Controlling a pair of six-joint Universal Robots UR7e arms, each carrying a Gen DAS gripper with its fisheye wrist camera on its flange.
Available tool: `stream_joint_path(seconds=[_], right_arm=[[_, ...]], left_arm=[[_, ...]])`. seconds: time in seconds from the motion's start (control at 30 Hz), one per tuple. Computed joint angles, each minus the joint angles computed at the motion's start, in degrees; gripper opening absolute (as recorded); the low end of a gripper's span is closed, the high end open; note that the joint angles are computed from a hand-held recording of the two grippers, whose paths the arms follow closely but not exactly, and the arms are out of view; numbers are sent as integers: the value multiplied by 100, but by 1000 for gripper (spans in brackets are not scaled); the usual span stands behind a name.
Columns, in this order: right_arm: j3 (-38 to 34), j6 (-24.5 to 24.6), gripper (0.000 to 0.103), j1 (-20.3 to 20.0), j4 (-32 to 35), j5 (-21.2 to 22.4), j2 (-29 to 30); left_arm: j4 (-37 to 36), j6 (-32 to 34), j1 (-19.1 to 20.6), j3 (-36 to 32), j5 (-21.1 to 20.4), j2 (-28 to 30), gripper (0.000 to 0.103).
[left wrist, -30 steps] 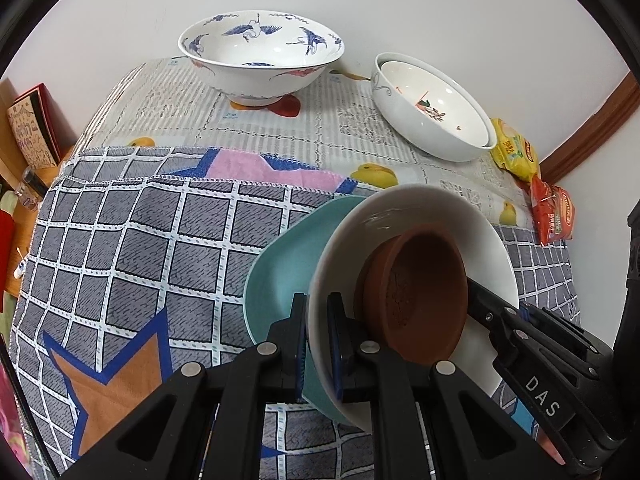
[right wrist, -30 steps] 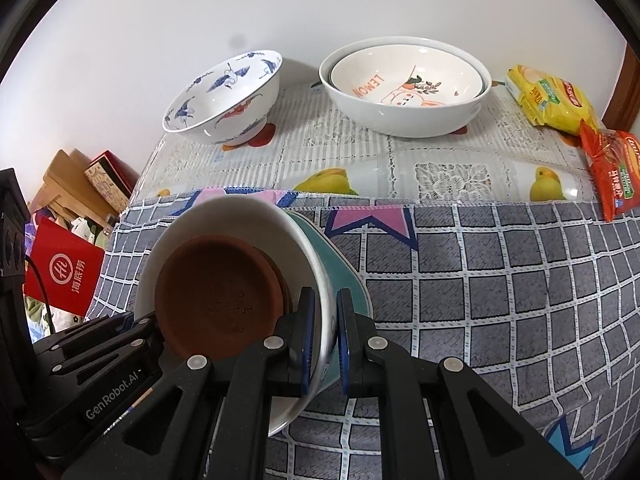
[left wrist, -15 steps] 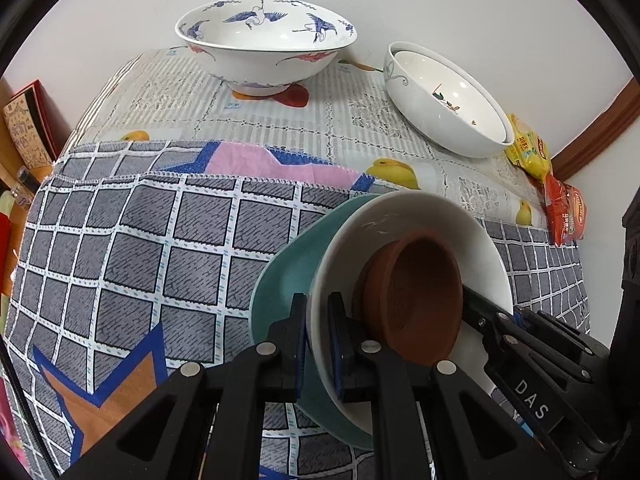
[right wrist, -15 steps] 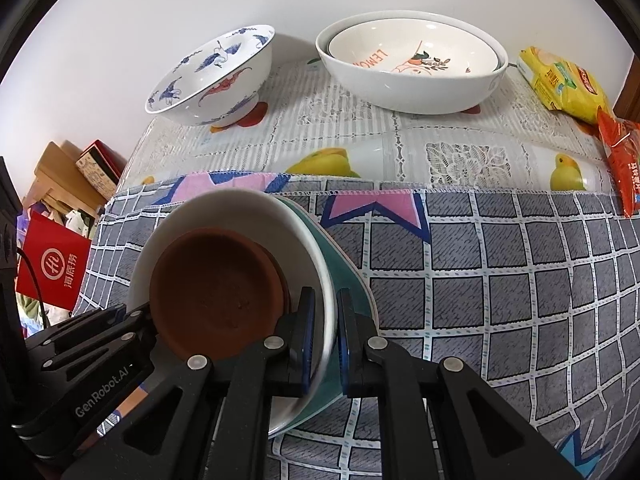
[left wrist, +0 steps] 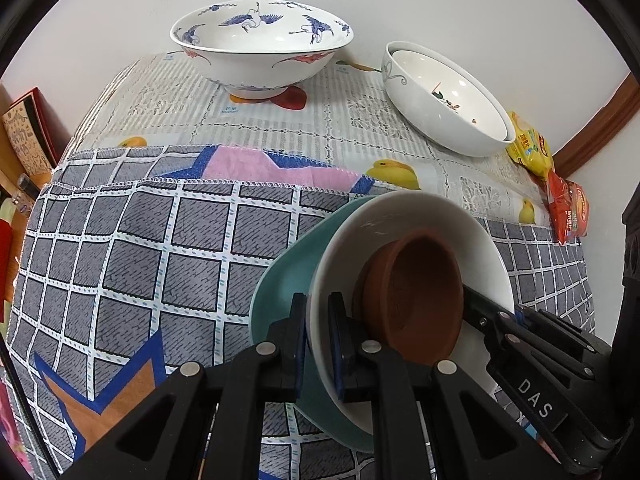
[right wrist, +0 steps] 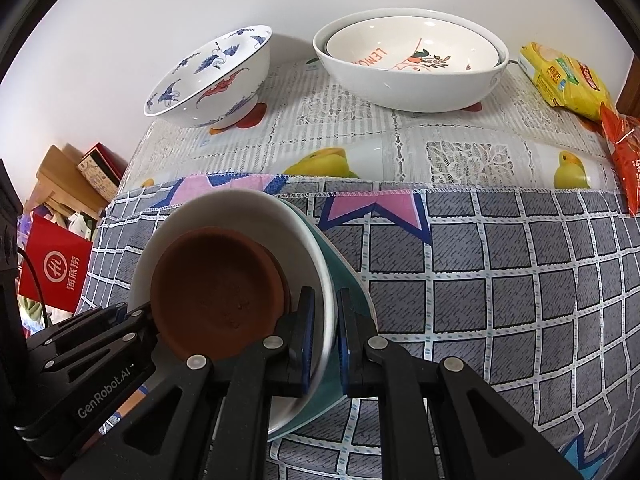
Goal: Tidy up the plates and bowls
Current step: 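Lower the white bowl onto the teal plate with both tools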
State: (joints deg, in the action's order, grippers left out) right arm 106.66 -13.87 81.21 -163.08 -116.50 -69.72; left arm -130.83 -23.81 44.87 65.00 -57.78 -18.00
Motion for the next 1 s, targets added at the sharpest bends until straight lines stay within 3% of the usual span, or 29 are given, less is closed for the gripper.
stream_joint_path(seconds=[1.0], right_arm=[[323, -341, 15, 54, -319, 76, -259]], left_arm=[[25, -102, -86, 236, 8, -206, 16]])
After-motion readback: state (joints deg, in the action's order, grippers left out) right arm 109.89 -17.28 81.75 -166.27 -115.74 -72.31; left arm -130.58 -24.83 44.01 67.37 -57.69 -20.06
